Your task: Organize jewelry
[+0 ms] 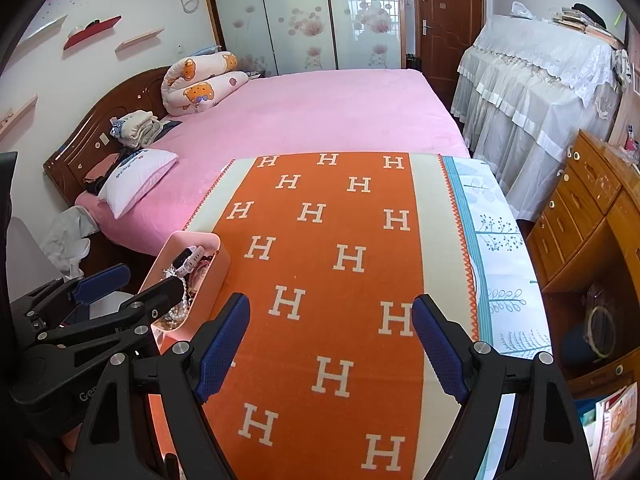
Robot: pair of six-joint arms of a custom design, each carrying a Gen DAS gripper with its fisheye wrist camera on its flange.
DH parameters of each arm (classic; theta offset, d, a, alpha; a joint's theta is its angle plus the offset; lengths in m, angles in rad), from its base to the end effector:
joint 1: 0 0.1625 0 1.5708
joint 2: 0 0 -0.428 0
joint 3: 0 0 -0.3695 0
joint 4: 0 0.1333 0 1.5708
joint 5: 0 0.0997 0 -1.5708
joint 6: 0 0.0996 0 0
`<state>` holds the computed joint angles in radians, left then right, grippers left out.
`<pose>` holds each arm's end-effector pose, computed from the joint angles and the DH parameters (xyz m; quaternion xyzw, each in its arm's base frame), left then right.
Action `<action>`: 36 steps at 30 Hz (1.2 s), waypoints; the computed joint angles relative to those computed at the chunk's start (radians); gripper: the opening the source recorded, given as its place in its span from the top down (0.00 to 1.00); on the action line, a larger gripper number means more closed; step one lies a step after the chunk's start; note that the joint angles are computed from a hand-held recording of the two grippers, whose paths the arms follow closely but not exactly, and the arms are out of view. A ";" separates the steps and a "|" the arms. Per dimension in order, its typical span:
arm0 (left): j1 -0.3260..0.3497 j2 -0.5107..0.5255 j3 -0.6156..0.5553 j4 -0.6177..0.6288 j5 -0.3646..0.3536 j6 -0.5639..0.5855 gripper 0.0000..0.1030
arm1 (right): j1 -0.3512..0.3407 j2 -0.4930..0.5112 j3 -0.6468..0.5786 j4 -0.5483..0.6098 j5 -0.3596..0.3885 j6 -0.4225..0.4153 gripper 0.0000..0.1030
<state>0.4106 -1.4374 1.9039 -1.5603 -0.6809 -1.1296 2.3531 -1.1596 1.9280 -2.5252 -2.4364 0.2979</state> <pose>-0.3255 -0.3715 0.3190 0.1151 0.8754 -0.2928 0.3670 0.4261 -0.3472 0.2530 0.1790 -0.8868 0.2870 0.3148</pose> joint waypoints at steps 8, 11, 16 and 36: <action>-0.001 0.000 0.000 0.001 0.000 0.000 0.42 | 0.000 -0.001 0.000 0.002 -0.001 0.004 0.18; -0.003 -0.003 0.003 0.000 -0.003 0.000 0.42 | -0.001 0.000 0.001 0.000 -0.001 0.001 0.18; -0.008 -0.009 0.010 0.001 -0.009 -0.001 0.42 | -0.002 -0.001 0.001 0.001 0.000 0.000 0.18; -0.007 -0.013 0.018 0.002 -0.006 -0.004 0.42 | -0.002 -0.001 0.002 -0.002 0.001 0.000 0.18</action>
